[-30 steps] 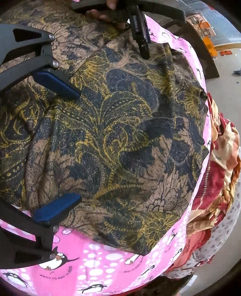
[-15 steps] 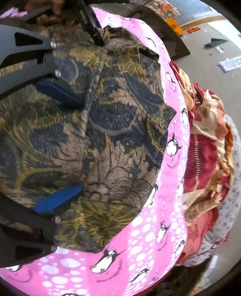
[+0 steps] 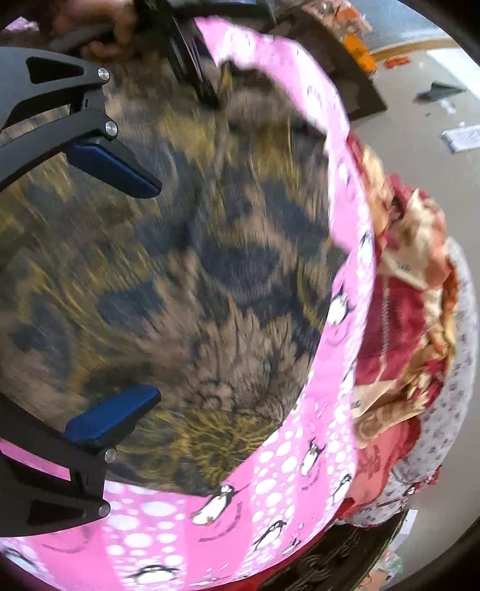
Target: Fold small clothes
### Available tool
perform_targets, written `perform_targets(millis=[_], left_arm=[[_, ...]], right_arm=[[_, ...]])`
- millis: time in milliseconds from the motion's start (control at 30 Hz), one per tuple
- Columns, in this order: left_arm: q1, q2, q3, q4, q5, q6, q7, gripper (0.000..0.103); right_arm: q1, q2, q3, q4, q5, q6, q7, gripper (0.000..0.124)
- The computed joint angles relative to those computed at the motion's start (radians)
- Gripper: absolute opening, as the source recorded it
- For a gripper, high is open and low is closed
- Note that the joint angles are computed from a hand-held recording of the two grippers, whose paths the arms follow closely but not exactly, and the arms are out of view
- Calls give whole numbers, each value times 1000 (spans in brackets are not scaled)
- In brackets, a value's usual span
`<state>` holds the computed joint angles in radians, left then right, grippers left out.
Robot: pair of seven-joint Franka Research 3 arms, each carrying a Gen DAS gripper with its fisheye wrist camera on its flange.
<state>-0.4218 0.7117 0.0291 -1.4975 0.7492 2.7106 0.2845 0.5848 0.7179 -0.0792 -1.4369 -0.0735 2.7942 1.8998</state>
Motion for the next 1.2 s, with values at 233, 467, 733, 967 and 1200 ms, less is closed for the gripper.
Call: perform_targets(millis=[233,467,733,967,1200], left_arm=[[0,0,1,0,-2,2,1,103],[-2,1,2,1,-1,1,0,103],[-2,0,3,-2,3,2,-5,103],[-4,-5,5,-9,7,5,-11,103],[-3,-8,4,-10,9,2,-11,103]], right_arm=[[176,-62,-156,-182,-155,44,201,103],[166,-40,-138,-133,-242,-9,279,103],[179,-57,-148,-166,-336,10,361,103],[167,-74,-130,-147,-355,-70,411,103],[115,-109,-56,-157,-318,-136,348,103]])
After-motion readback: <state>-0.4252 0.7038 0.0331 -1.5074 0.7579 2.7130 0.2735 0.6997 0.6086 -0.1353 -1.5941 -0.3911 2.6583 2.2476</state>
